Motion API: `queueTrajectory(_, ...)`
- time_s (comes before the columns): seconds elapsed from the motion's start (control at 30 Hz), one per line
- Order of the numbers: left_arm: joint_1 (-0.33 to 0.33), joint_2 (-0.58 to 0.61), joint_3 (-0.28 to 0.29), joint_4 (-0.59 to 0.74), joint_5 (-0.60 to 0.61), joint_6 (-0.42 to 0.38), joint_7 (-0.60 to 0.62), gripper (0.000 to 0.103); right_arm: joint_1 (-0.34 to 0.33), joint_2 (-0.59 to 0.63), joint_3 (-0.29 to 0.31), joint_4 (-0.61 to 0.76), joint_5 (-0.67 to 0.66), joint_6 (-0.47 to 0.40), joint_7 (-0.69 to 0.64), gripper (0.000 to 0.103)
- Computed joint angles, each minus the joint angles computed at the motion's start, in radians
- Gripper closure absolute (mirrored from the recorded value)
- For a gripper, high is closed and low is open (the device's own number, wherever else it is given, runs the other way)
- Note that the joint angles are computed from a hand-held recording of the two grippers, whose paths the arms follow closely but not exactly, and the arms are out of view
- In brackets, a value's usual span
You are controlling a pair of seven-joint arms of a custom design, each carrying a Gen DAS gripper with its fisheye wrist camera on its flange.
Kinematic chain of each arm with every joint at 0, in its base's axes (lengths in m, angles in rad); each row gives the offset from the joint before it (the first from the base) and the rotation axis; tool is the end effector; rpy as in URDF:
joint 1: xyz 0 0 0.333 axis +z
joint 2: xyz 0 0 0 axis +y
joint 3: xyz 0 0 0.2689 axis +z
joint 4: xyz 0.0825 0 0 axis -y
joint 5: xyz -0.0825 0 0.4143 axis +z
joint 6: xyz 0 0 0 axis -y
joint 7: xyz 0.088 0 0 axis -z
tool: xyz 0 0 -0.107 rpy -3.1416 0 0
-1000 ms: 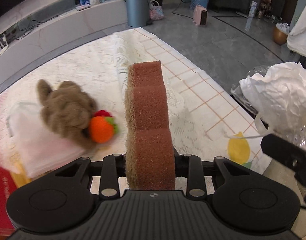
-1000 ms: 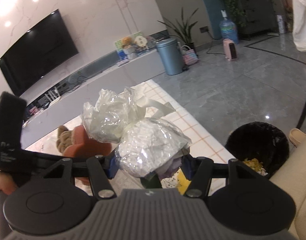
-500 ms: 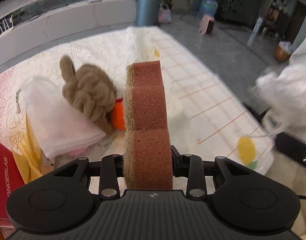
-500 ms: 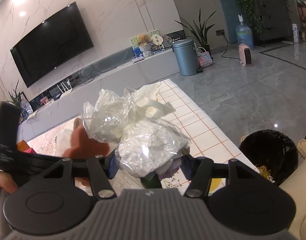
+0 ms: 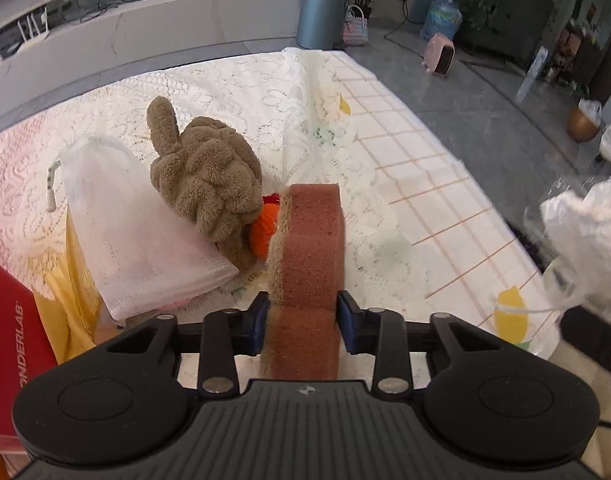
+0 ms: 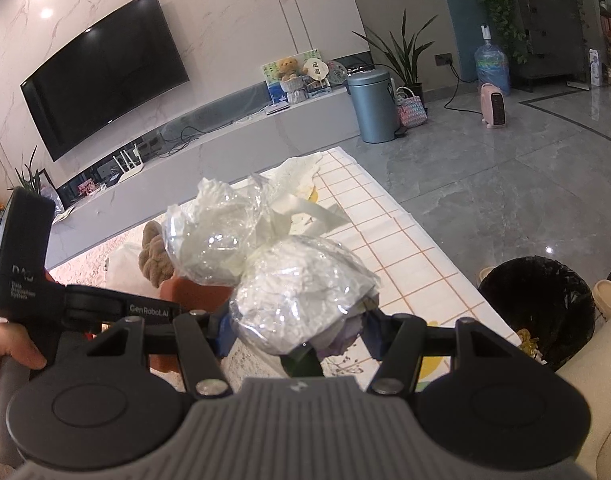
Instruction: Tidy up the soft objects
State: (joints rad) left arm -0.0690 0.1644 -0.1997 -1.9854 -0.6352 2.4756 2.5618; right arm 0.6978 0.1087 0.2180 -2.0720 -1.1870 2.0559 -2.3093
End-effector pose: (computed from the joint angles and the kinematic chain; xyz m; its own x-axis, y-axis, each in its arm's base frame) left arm 0.6129 -0.1644 0.3554 -0.7432 -0.6549 0.1369 -0.6115 0.5819 -0.5362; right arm 0.4001 0.4381 0.3324 -0.5728 -0.7547 -0.3200 -0.3121 0.5617 -0.7662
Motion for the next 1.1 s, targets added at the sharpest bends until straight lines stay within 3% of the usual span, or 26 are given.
queueTrajectory(0.23, 0.011, -0.066, 0.007, -0.028, -0.076, -0.028, 0.102, 0.065, -0.005, -0.004, 0.0, -0.004, 0.011, 0.005, 0.007, 0.043)
queueTrajectory(0.4, 0.006, -0.126, 0.024, -0.063, -0.154, 0.018, 0.152, 0.065, -0.003, -0.002, -0.001, 0.0, -0.005, 0.011, 0.006, 0.043)
queueTrajectory(0.57, 0.021, -0.129, 0.054, -0.013, -0.192, -0.132, 0.213, 0.062, -0.004, 0.0, -0.001, 0.001, -0.009, 0.015, -0.003, 0.043)
queueTrajectory(0.63, 0.016, -0.133, 0.05, -0.024, -0.161, -0.107, 0.193, 0.061, -0.004, 0.002, -0.002, 0.004, -0.008, 0.019, -0.01, 0.043)
queueTrajectory(0.67, 0.012, -0.142, 0.048, -0.044, -0.167, -0.071, 0.182, 0.071, -0.003, 0.004, -0.002, 0.006, -0.009, 0.019, -0.015, 0.043)
queueTrajectory(0.7, 0.009, -0.147, 0.047, -0.054, -0.187, -0.046, 0.176, 0.091, -0.002, 0.005, -0.002, 0.008, -0.011, 0.019, -0.019, 0.043)
queueTrajectory(0.73, 0.011, -0.144, 0.051, -0.05, -0.203, -0.052, 0.177, 0.099, -0.002, 0.004, -0.002, 0.007, -0.015, 0.021, -0.019, 0.043)
queueTrajectory(0.83, 0.018, -0.107, 0.056, 0.0, -0.172, -0.127, 0.141, 0.101, 0.0, 0.002, -0.002, 0.002, -0.025, 0.026, -0.013, 0.043)
queueTrajectory(0.87, 0.02, -0.089, 0.055, 0.017, -0.146, -0.148, 0.135, 0.098, -0.001, 0.003, -0.003, 0.004, -0.021, 0.026, -0.016, 0.043)
queueTrajectory(0.93, 0.019, -0.054, 0.049, 0.044, -0.085, -0.171, 0.134, 0.077, -0.002, 0.004, -0.003, 0.003, -0.014, 0.029, -0.019, 0.043)
queueTrajectory(0.97, 0.016, -0.046, 0.044, 0.039, -0.061, -0.146, 0.123, 0.06, -0.003, 0.004, -0.004, 0.001, -0.011, 0.033, -0.019, 0.043)
queueTrajectory(1.0, 0.012, -0.046, 0.039, 0.021, -0.054, -0.094, 0.116, 0.051, -0.004, 0.004, -0.005, 0.0, -0.008, 0.034, -0.02, 0.043)
queueTrajectory(1.07, 0.001, -0.051, 0.023, -0.035, -0.083, 0.083, 0.121, 0.048, -0.004, 0.004, -0.004, 0.001, -0.002, 0.034, -0.025, 0.043)
queueTrajectory(1.1, -0.004, -0.048, 0.017, -0.054, -0.097, 0.161, 0.12, 0.042, -0.004, 0.004, -0.004, 0.001, 0.0, 0.034, -0.024, 0.043)
